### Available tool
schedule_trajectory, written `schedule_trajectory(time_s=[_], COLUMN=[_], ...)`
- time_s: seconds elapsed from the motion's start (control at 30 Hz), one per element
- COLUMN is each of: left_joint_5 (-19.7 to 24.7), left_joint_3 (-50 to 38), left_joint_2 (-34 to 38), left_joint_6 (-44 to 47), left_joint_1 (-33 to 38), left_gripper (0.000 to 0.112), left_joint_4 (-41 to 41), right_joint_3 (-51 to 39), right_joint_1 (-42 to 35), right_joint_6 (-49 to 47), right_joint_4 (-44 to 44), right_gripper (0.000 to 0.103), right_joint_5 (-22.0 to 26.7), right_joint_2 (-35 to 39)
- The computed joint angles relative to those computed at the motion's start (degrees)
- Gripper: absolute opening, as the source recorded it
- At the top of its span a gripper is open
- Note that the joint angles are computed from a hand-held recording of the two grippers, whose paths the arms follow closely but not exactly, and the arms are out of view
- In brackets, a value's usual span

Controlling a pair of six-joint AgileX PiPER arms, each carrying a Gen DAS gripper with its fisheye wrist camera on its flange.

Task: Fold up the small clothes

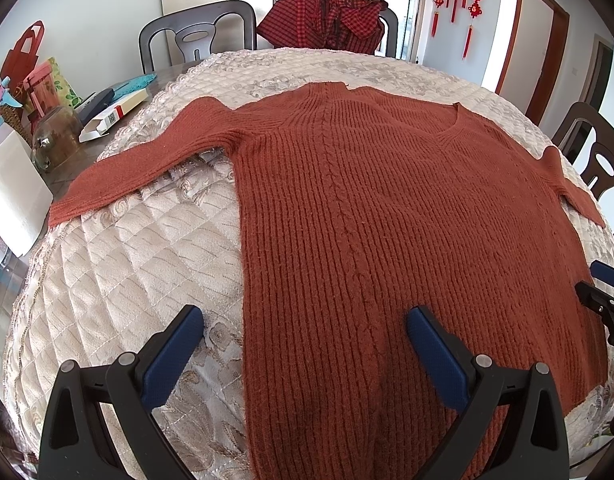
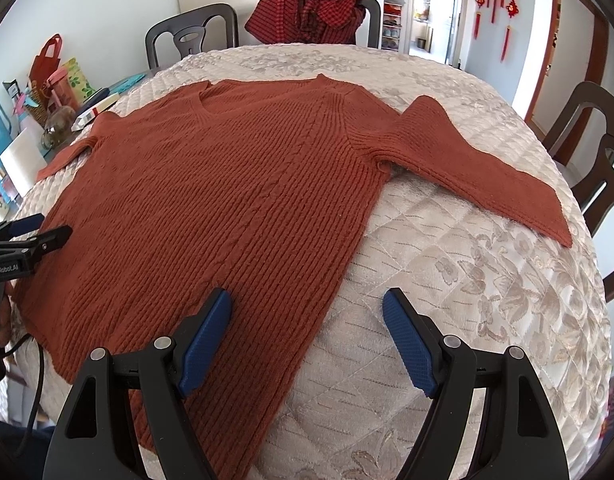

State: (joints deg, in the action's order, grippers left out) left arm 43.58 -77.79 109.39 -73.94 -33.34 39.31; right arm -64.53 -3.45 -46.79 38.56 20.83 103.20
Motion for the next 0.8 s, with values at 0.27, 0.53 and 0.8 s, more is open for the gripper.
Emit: schedule_trajectory(time_s=[0.27,0.53,0.8], left_joint_5=[0.7,-0.3,-3.0], left_joint_3=[-0.8,-0.7,3.3], left_joint_2=[0.1,-0.6,-3.3], left_joint_6=[0.8,0.1,-3.6], left_joint_1=[-0.1,0.6,5.0], left_gripper=[0.102,0.102,0.099], left_joint_4=[-0.3,1.2,3.9], right_joint_3=[-1.3,-3.2,-8.0], right_joint_1=[-0.5,-0.2,1.9], right_joint_6=[1.6,1.9,3.9], right_joint_4=[-1.1,-1.0,-2.7], right_gripper=[0.078,0.078,0.078], right_joint_5=[2.3,3.2,3.7], right_joint_2=[0.1,0.6,2.6])
